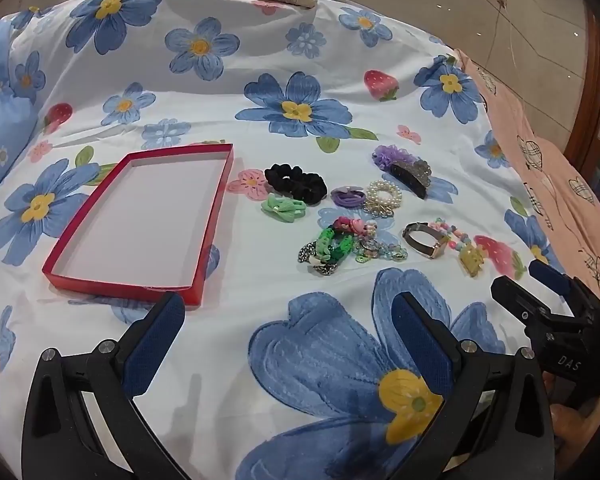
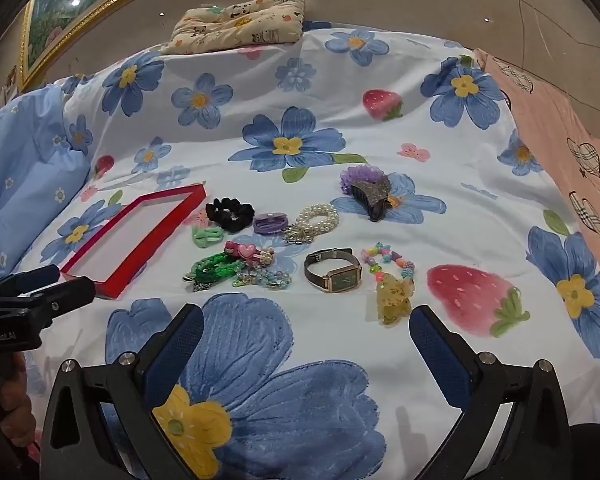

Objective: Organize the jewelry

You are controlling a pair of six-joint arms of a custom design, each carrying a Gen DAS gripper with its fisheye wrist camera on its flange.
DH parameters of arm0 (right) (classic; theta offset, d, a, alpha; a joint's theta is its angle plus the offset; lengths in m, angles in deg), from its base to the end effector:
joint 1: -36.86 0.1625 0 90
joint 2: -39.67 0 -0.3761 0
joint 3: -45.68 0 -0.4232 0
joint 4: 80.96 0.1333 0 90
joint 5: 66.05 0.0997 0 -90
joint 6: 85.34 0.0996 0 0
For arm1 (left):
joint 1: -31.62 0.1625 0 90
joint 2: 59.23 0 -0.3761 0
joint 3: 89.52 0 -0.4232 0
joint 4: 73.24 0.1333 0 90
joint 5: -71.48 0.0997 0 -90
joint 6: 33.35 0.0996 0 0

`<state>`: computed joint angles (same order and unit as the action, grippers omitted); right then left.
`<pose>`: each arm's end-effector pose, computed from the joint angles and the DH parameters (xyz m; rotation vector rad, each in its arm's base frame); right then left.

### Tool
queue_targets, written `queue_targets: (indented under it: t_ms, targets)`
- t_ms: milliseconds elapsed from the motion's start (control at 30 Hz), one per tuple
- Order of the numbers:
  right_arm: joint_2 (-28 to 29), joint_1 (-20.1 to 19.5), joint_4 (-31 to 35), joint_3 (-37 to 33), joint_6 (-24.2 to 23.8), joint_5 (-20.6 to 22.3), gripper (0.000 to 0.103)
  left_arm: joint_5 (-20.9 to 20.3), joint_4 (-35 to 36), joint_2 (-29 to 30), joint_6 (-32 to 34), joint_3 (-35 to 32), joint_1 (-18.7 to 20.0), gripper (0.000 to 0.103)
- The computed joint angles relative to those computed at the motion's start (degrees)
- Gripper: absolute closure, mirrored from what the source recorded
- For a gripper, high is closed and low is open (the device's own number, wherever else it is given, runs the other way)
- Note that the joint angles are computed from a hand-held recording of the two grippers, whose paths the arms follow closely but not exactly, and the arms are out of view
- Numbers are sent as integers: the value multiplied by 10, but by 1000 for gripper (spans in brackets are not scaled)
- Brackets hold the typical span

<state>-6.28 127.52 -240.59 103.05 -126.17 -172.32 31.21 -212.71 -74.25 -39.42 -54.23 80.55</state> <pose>0.1147 -0.8088 0.3834 0.6484 -2.2325 1.0979 -0.4195 -0.7999 0.1058 0.4365 2.3289 -0.9976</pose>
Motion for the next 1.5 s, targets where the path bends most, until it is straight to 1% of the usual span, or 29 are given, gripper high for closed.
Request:
queue_targets:
  t_ms: [33, 133, 200, 400, 733, 933, 1500]
  targets:
    - [2, -1, 24, -15, 13, 3, 0, 0, -7, -1, 4, 4, 0, 0]
    - [3, 5, 16, -5, 14, -5, 0, -1, -8, -1, 5, 5, 1, 0]
    - [8, 4, 24, -17, 18, -7, 0, -2, -8, -2, 6, 5, 2, 0]
    - [11, 5, 32, -20, 17, -15, 0, -1, -6, 0, 3, 4, 2, 0]
    - [14, 7, 30, -22, 17, -20, 0, -2, -2, 0, 3, 2, 2, 0]
    - [14, 6, 29, -21, 18, -17, 0, -1, -13, -2, 5, 15, 5, 0]
    - [15, 6, 30, -23, 19, -16, 0, 2, -11, -4, 4, 17, 6, 0]
